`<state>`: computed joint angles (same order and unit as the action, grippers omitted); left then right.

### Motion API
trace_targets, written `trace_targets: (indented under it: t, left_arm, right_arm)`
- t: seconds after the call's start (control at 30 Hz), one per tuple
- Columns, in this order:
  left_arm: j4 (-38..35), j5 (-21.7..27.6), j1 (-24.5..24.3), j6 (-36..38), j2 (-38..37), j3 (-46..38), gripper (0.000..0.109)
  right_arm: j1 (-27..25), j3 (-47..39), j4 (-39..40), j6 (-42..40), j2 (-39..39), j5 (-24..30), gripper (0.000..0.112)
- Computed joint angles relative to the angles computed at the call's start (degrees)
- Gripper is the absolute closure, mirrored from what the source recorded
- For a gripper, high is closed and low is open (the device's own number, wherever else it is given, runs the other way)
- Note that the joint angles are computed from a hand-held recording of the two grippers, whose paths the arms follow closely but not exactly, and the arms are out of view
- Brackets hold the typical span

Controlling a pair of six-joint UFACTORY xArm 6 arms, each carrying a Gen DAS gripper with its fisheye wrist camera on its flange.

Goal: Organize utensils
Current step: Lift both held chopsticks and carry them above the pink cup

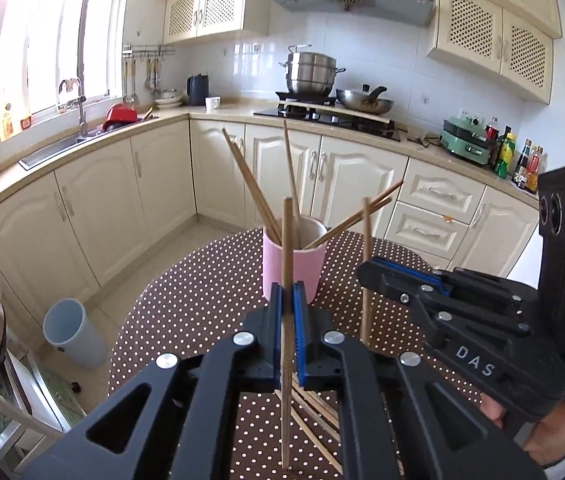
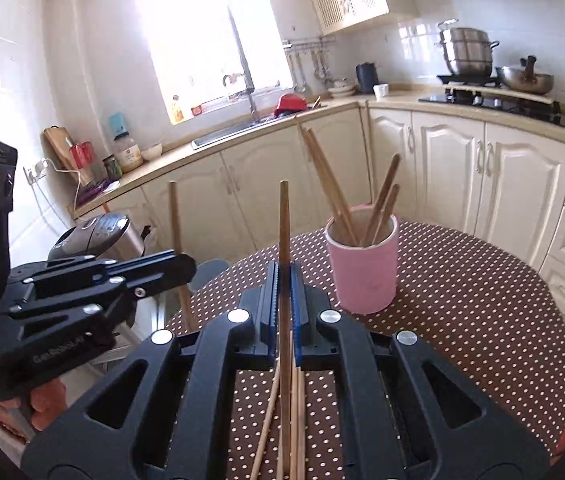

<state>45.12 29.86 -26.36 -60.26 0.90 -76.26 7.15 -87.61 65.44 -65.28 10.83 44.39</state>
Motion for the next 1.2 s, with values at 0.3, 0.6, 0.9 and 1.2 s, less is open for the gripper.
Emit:
trace_targets:
  t: [0.3,0.6,0.9,1.2]
  left_arm:
    - [3.98,-1.21,0.31,-2.11,0.51,-3.51,0.103]
    - [6.38,-1.58,0.89,-1.91,4.12,-11.66,0.103]
    - [8.07,-3.30,2.77,-2.90,10.38,-23.10,0.103]
    - [7.72,-5.64,5.19,-6.38,17.22,-31.29,0.103]
  right_arm:
    - [-0.37,0.69,3.92,-3.99,-1.38,-1.75,0.106]
    - [0.14,-5.63,8.01,-6.33,1.06,-4.48,0.106]
    - [1.17,-17.82,14.15,-7.12,8.07,-8.84,0.106]
    - [2.16,-28.87,15.62,-4.83,15.98,-13.45,0.106]
